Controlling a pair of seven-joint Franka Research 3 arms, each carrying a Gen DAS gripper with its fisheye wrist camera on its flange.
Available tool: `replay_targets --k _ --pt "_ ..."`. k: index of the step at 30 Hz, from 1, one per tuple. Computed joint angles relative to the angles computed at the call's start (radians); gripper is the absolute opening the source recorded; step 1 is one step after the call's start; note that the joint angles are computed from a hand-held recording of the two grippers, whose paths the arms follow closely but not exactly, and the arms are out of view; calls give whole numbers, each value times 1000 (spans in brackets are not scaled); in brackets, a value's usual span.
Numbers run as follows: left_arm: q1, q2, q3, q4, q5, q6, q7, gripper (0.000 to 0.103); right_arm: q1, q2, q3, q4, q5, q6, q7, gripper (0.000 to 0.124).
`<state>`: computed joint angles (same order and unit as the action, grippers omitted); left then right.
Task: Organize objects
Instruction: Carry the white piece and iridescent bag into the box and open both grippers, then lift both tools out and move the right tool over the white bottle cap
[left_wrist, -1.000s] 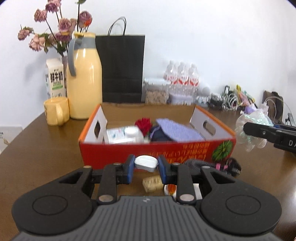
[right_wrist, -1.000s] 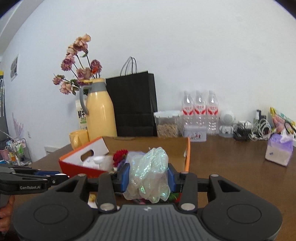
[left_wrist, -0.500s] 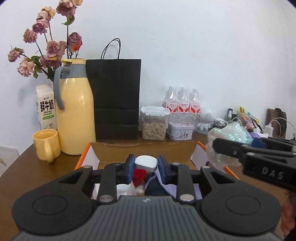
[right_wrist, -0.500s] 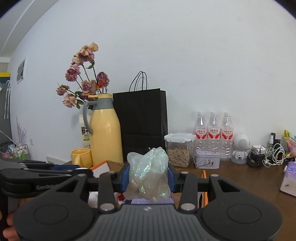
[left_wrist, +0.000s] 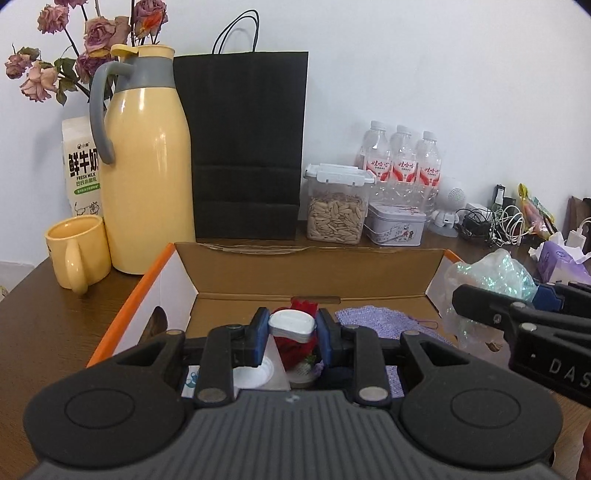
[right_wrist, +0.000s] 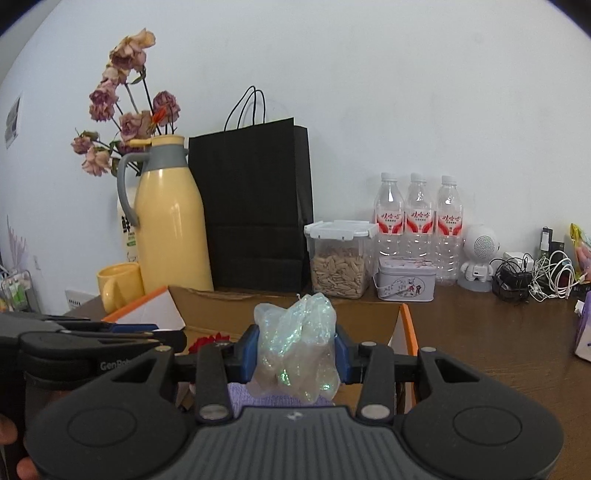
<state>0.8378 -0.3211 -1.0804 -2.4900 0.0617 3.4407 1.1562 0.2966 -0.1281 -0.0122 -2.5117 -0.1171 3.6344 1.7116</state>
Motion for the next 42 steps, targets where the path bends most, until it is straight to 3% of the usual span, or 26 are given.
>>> replay_targets --k 2,4,6,8,9,11,13,21,28,34,42 --pt "3 -20 -4 -13 -8 16 -1 28 -4 1 13 -1 30 -1 -25 41" --pt "47 -62 -51 -17 -30 22 -12 34 -5 0 18 -5 50 -6 -35 48" --pt "111 -138 -108 -28 -46 37 -48 53 -8 0 27 -9 82 -10 -55 57" --pt "158 -224 -148 -31 -68 35 -100 98 -7 1 31 -11 102 -11 -70 73" --pt "181 -264 -167 -34 -77 44 -127 103 -8 2 37 -12 119 -5 -83 78" --pt "194 -304 -170 -37 -75 43 -165 103 -9 1 49 -15 156 3 -113 98" --pt "188 -302 -155 -39 -51 37 -189 103 -9 0 59 -18 191 7 -144 103" --pt "183 -316 -124 -46 48 35 -278 103 6 -9 64 -25 248 16 -198 103" --pt "125 -341 -49 -70 112 52 -346 103 15 -45 63 -45 252 45 -215 103" --pt "-16 -354 81 -121 134 44 -331 103 41 -131 25 -88 188 47 -191 103" --pt "-303 -369 318 -209 189 -52 -264 103 61 -289 12 -190 197 -20 -240 103"
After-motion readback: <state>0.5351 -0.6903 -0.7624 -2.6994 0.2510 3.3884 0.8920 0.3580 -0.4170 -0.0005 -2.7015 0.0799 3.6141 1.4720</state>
